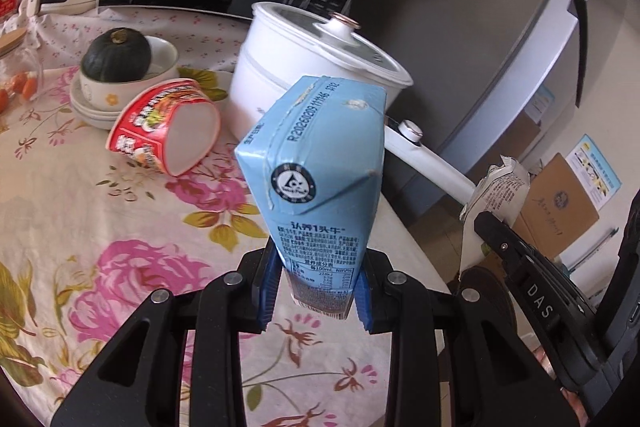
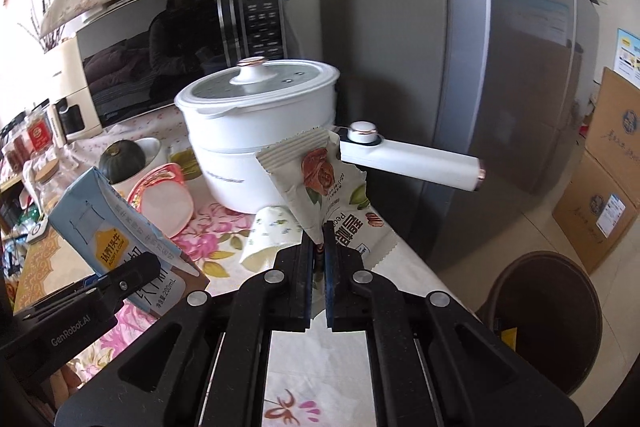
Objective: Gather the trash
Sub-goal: 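Carry the drink carton and the snack packet over the brown bin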
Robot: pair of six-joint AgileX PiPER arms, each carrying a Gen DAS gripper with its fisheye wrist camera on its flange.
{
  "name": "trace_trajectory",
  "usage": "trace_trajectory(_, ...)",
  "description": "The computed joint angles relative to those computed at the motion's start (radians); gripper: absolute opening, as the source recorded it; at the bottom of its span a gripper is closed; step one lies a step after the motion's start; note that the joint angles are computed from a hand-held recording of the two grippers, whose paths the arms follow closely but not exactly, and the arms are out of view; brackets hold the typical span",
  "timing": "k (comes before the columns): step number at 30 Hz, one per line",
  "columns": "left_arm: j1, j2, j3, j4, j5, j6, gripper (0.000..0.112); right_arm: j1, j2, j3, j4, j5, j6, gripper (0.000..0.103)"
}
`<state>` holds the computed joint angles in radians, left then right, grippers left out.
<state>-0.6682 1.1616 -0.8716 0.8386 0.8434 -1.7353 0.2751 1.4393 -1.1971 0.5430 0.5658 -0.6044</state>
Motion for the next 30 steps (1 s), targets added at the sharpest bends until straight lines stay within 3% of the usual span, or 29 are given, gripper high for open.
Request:
trace_trajectory(15,-0.057,0.300,-0.267,-0.032,-0.100,0.064,0.031,-0.311,0.064,-0.073,0.124,0.073,-0.142,0.003)
trace_trajectory(21,-0.075,0.437,-0.418,-0.091,-0.129,0.143,0.031,-0.426,0.144,-0.153,0.122,0.092,-0.105,0.003)
trace_trajectory(30,-0.114,0.641,-0.666,-0.190,-0.120,0.293,0.031,-0.557,0.284,-0.282,-0.009,0.105,0.086,0.006)
